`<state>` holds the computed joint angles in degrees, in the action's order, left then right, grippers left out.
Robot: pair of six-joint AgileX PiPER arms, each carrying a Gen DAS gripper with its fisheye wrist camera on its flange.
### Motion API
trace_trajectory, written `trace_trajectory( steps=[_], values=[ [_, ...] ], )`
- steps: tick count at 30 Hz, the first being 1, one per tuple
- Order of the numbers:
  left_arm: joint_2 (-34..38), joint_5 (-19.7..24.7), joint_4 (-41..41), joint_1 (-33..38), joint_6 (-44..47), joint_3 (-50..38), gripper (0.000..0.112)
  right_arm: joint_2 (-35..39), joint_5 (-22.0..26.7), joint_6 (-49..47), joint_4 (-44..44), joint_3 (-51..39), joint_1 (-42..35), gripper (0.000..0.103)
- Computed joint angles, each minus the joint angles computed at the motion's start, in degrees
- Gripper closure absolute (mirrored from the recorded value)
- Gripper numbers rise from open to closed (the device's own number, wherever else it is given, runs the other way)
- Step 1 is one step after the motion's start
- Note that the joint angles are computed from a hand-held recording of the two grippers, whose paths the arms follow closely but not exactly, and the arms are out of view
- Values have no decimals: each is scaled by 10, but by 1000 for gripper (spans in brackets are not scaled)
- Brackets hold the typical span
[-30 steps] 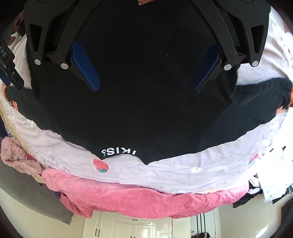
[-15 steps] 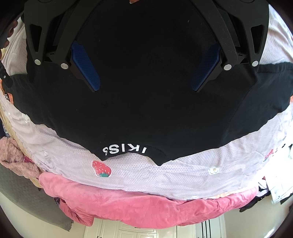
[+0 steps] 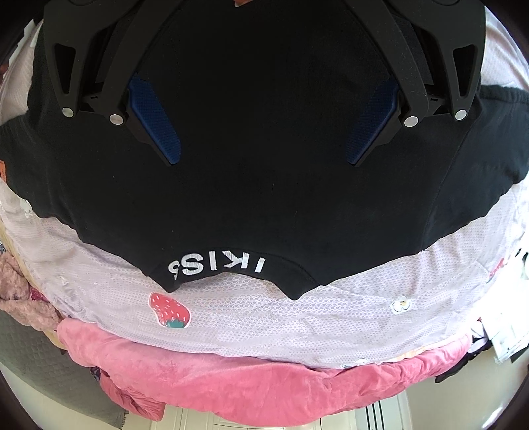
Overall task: Fold small clothes
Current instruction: 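Grasp the orange cuff of one sleeve with the right tool and lift, then carry the sleeve across the shirt with the right tool while the left tool grasps the cuff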
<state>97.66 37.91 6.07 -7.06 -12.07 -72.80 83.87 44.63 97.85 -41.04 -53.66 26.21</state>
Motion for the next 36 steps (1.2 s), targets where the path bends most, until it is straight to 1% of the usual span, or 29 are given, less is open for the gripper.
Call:
trace_trajectory(
  steps=[1, 4, 7, 9, 10, 11, 12, 13, 14, 15, 16, 17, 20, 23, 27, 31, 36],
  values=[
    [8, 0, 1, 0, -3, -8, 18, 0, -10, -2, 2, 4, -15, 4],
    [27, 2, -5, 2, 2, -27, 18, 17, -5, -12, -9, -6, -33, 4],
    [50, 5, -12, 4, 7, -51, 18, 28, -21, -9, -25, -7, -46, 5],
    [65, 5, -27, 8, 16, -66, 18, 21, -35, 21, -66, 4, -44, 22],
    [74, 8, -35, 9, 21, -74, 18, 18, -25, 36, -88, 3, -36, 39],
    [78, 8, -40, 10, 25, -77, 18, 15, -24, 43, -100, 5, -36, 48],
    [81, 6, -38, 10, 23, -79, 18, 10, -30, 55, -113, 11, -36, 54],
    [83, 4, -33, 8, 18, -79, 18, 5, -36, 64, -121, 16, -37, 69],
    [80, -3, -30, 7, 15, -72, 18, -1, -47, 77, -130, 25, -39, 78],
    [78, -8, -31, 7, 15, -67, 18, -4, -54, 85, -136, 29, -41, 81],
    [75, -15, -33, 8, 17, -60, 18, -9, -62, 92, -143, 34, -43, 88],
    [70, -22, -41, 11, 23, -53, 18, -13, -66, 102, -153, 39, -42, 92],
    [54, -34, -84, 27, 50, -35, 18, -22, -67, 131, -189, 44, -29, 94],
    [34, -39, -108, 37, 64, -19, 18, -23, -48, 144, -215, 36, 0, 94],
    [0, -43, -141, 52, 93, 5, 18, -23, -36, 145, -235, 12, 41, 95],
    [-32, -49, -139, 64, 92, 24, 18, 1, -26, 125, -250, -53, 105, 95],
    [-53, -43, -162, 88, 114, 34, 18, 59, -38, 73, -246, -151, 166, 95]
  ],
)
